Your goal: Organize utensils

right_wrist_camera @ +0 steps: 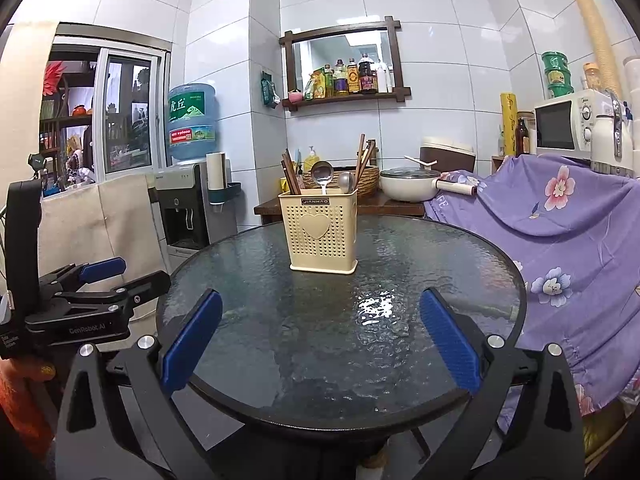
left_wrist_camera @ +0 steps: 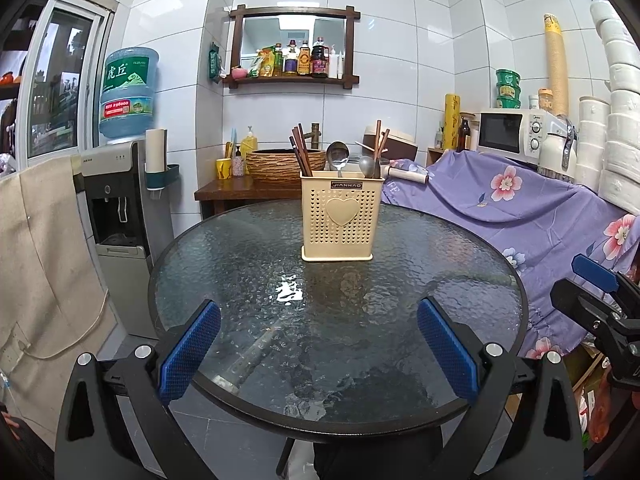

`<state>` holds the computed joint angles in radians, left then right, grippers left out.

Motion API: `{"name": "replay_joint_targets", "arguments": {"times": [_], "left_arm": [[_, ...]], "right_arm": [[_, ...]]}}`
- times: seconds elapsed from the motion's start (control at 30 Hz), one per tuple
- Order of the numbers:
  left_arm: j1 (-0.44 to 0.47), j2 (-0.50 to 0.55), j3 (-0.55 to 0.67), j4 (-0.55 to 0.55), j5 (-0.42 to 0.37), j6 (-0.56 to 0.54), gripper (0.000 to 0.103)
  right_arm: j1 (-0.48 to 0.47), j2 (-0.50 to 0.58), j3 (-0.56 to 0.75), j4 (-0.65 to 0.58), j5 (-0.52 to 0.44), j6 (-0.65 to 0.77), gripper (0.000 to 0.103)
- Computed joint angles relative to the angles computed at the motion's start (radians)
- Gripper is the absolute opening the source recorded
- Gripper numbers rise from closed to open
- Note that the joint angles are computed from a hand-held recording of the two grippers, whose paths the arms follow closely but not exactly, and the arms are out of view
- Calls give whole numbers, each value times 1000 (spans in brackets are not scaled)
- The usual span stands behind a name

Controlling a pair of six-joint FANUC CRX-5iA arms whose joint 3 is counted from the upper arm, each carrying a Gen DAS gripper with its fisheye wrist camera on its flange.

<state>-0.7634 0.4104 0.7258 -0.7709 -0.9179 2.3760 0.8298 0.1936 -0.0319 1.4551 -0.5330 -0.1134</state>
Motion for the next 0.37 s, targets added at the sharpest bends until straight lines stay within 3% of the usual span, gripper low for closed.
{"name": "replay_joint_targets", "arguments": {"times": [0.37], "left_arm": [[2,16,25,14,-25,-4,97]], "right_arm": [[1,3,4,-12,2,18,97]]}}
